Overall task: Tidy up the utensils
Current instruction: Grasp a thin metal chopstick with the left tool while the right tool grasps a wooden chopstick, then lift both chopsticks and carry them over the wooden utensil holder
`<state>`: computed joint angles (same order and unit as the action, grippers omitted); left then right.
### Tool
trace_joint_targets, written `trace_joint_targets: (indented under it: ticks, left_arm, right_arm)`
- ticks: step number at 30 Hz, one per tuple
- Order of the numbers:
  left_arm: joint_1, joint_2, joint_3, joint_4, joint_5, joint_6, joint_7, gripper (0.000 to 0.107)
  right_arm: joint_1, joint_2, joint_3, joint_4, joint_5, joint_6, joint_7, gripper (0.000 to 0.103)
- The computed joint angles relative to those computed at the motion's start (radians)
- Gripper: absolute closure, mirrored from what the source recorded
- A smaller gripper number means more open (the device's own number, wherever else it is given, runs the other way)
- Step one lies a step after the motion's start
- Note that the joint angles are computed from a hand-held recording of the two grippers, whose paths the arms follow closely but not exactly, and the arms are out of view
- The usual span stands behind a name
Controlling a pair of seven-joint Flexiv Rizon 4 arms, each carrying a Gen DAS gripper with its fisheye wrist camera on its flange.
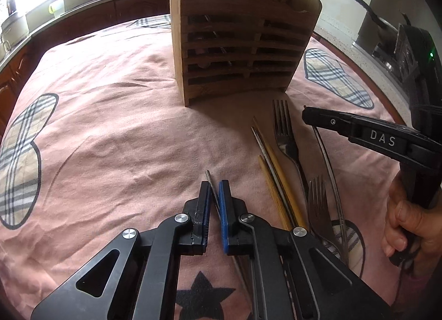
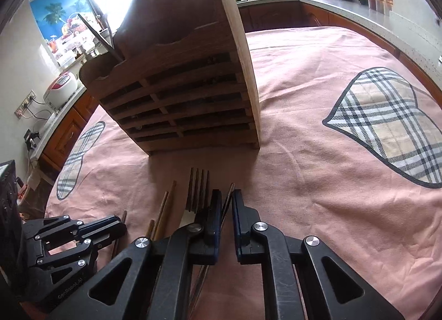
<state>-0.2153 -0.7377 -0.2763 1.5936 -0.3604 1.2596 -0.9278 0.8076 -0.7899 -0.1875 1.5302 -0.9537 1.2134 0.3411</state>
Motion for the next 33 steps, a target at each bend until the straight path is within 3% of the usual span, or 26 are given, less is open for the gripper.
trace_joint_targets:
  ticks: [5, 9, 14, 22, 33]
  left_arm:
    - [0.055, 0.047, -0.06, 0.073, -0.049, 0.041, 0.024, 0.103]
    - [0.11, 0.094, -0.127, 0.14, -0.105, 0.082, 0.067, 0.103]
    - [0.185, 0.152, -0.231, 0.221, -0.192, 0.146, 0.141, 0.103]
    - [0.351, 0.213, -0.454, 0.328, -0.32, 0.256, 0.261, 0.103]
    - [0.604, 0.21, -0.757, 0.432, -0.247, 0.387, 0.228, 0.103]
  right_arm:
    - [0.042, 0.07, -0.076, 0.084, -0.143, 0.06, 0.176, 0.096]
    - [0.035, 0.117, -0.071, 0.117, -0.256, 0.055, 0.263, 0.097]
    - [0.009, 0.141, -0.026, 0.107, -0.327, 0.014, 0.3, 0.099]
    - [-0.023, 0.177, 0.047, 0.103, -0.444, -0.068, 0.365, 0.099]
    - [-0.068, 0.221, 0.158, 0.104, -0.556, -0.191, 0.394, 0.099]
